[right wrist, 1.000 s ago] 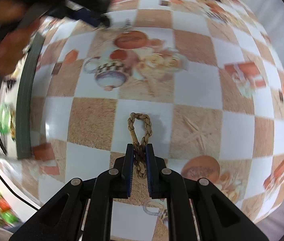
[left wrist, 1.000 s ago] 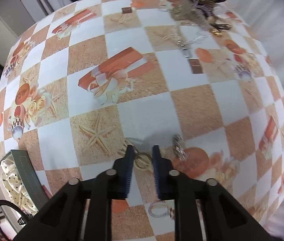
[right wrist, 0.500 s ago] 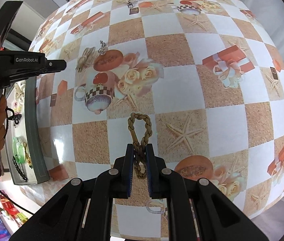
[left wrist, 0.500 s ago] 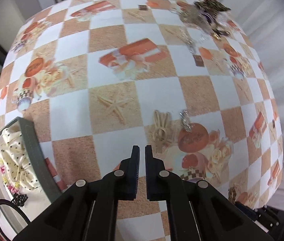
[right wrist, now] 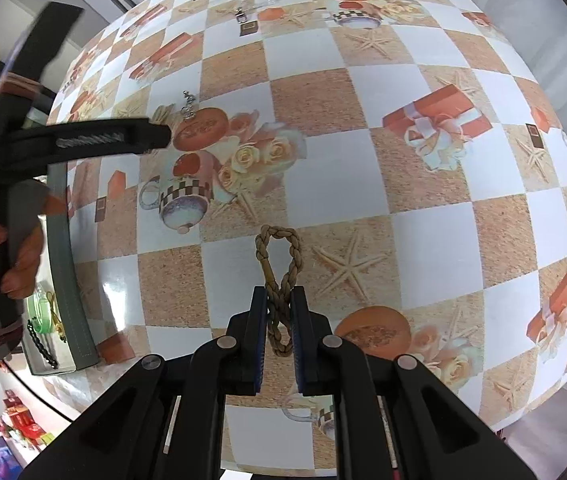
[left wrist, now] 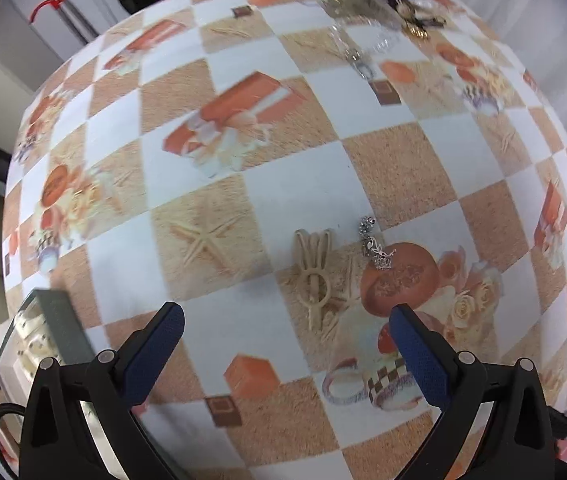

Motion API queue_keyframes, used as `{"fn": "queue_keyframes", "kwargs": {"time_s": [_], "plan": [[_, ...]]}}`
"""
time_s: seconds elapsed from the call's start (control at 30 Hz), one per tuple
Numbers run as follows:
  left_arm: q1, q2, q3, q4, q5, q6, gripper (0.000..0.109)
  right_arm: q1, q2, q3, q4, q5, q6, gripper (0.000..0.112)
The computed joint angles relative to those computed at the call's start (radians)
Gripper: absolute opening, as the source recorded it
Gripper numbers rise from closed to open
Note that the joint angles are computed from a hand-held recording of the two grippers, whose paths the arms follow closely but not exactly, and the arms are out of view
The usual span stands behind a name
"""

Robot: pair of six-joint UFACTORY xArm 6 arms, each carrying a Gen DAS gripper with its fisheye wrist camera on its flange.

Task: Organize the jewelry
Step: 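Grasp the brown braided bracelet with the right tool while the left tool grasps the beige bunny-ear clip, then carry the braided bracelet and bunny-ear clip into the tray and open both tools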

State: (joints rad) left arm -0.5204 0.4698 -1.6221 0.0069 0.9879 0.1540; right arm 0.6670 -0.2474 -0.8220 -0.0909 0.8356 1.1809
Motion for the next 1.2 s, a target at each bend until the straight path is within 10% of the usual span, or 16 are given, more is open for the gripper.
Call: {"fn": "queue_keyframes", "kwargs": {"time_s": [0.17, 0.33, 1.2], "plan": [[-0.001, 0.050, -0.061, -0.045, 0.031, 0.044, 0.076, -0.006, -0.022, 0.016, 0.002, 0.001, 0.018, 0.012], [-0.005, 0.050, -0.074, -0.076, 0.026, 0.106, 0.023, -0.020, -0.029, 0.019, 0.008, -0.002, 0.019, 0.012], [0.148, -0.363, 0.305, -0.213, -0.027, 0.162, 0.023, -0.011, 0.092, -0.180, 0.015, 0.007, -0.033, 0.012]]}}
